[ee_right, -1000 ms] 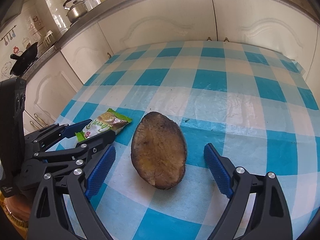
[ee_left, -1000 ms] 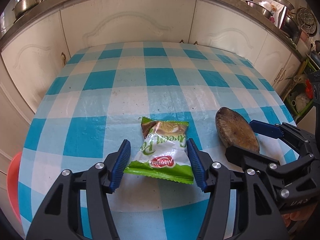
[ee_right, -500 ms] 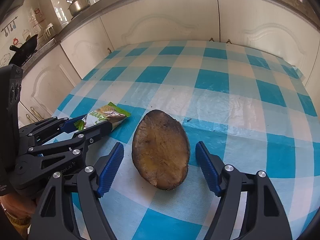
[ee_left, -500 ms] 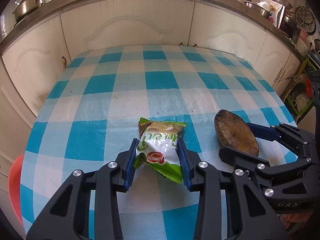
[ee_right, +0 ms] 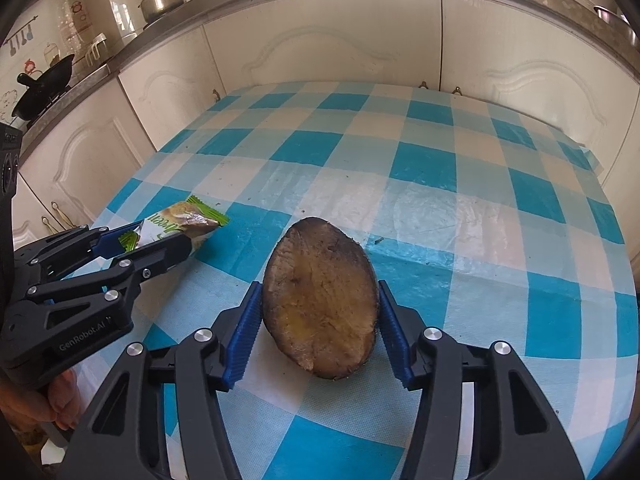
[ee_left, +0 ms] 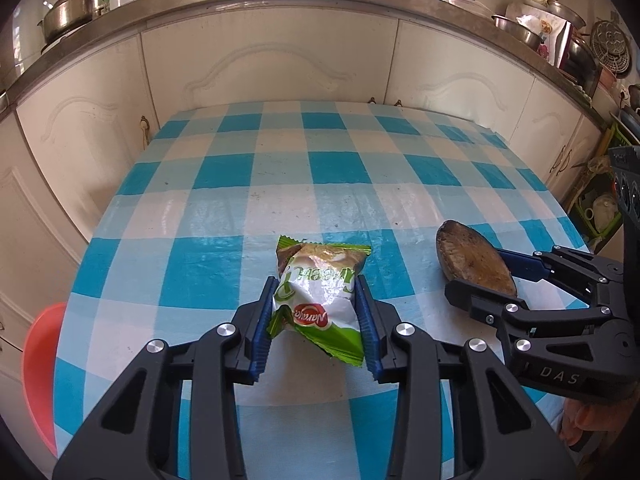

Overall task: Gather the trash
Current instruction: 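Carry the wrapper and husk over the red bucket and open both tools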

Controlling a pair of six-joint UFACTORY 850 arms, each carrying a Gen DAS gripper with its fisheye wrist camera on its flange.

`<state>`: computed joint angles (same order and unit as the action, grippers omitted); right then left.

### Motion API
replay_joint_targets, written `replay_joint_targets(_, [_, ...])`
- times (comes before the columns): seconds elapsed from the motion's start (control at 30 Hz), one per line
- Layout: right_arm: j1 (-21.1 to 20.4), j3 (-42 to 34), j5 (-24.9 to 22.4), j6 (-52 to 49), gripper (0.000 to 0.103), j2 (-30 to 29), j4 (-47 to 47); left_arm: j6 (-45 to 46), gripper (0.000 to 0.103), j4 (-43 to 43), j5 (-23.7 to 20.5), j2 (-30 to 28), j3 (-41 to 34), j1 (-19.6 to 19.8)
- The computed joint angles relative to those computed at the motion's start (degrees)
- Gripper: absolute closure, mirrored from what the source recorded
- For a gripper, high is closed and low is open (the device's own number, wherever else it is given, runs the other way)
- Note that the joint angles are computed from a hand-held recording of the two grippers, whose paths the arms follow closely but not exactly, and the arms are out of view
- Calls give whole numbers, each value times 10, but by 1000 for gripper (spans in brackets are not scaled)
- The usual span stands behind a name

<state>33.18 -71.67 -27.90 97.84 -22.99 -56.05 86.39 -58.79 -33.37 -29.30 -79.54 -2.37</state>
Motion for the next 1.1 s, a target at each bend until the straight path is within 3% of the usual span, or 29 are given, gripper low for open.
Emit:
replay_joint_targets(0.47, [5, 22, 3, 94, 47, 17, -78, 18, 64, -23, 7, 8, 3, 29])
replay_joint_targets(1.1, [27, -26, -53, 47, 47, -15, -40, 19, 64, -47, 15, -2, -21, 98])
